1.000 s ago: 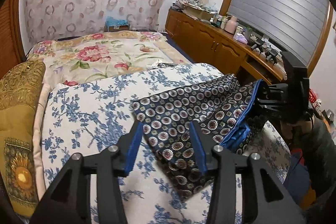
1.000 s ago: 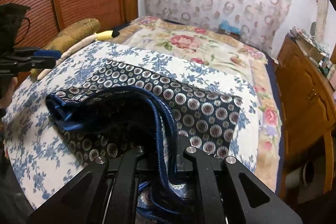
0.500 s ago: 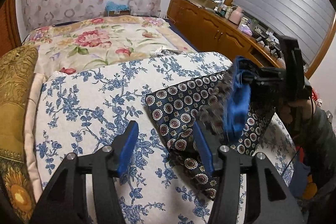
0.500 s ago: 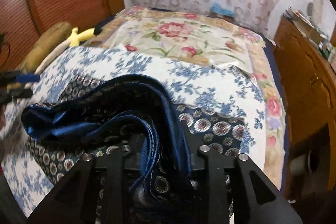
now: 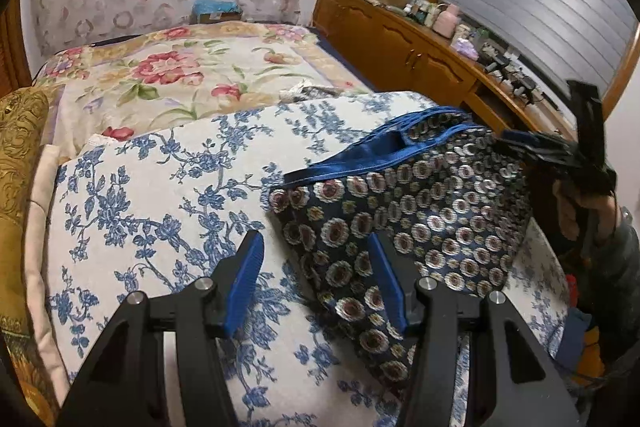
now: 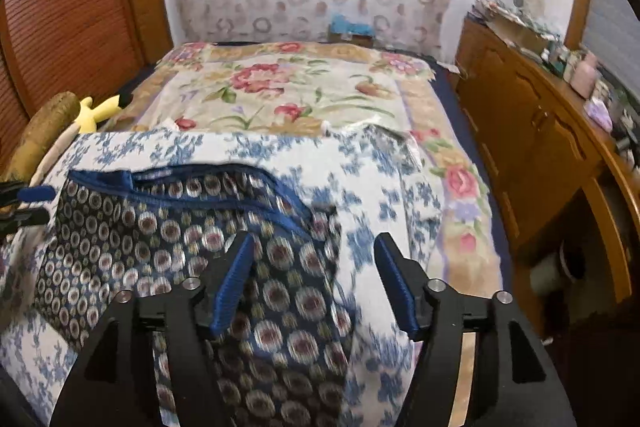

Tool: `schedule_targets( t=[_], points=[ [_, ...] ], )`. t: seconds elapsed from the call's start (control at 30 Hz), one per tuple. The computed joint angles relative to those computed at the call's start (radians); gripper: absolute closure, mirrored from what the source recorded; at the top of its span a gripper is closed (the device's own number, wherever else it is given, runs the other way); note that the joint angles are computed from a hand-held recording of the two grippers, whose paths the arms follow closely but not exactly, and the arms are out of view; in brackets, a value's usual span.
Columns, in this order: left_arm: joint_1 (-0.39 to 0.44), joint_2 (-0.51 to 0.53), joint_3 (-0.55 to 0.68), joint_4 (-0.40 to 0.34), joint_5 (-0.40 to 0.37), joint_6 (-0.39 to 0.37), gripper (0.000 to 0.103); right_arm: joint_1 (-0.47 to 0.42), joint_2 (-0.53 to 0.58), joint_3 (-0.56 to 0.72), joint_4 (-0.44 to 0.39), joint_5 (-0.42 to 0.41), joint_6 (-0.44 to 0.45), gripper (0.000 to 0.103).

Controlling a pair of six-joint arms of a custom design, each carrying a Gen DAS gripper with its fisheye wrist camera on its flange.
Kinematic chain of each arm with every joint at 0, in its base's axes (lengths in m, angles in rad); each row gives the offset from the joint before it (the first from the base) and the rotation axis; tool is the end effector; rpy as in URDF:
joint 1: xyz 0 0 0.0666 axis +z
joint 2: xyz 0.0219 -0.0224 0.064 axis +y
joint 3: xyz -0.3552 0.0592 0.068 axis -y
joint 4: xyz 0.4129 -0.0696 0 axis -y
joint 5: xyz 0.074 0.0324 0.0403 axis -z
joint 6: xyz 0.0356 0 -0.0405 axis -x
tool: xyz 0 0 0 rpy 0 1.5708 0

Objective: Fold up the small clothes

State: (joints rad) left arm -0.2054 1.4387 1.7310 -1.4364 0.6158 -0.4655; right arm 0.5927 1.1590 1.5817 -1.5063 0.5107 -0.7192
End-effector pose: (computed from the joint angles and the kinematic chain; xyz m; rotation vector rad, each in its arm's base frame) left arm 0.4660 -0.1185 0.5167 1.0057 2.3510 -0.7327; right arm 0.3149 0.1906 0.5598 0.3136 2.4357 -0.1355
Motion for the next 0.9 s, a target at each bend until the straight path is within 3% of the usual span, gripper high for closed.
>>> schedule_targets(
  t=[0.27, 0.57, 0.77, 0.9],
  points=[
    [-0.033, 0.052, 0.018, 0.011, -0.058, 0.024, 0.05, -0.018, -0.046, -0.102, 0.03, -0.085, -0.052, 0.036],
    [-0.049, 0.069, 0.02, 0.035, -0.074, 0.046, 0.05, -0.068, -0.074, -0.166, 0.136, -0.174, -0.016, 0.035],
    [-0.054, 0.059, 0.0, 0.074, -0.067, 0.049, 0.05, -0.086, -0.047, -0.151, 0.181, -0.217, 0.062, 0.034],
    [-0.06, 0.056, -0.006, 0.083, -0.069, 0.041, 0.059, -0.079, -0.027, -0.138, 0.187, -0.225, 0.11, 0.046]
  ],
)
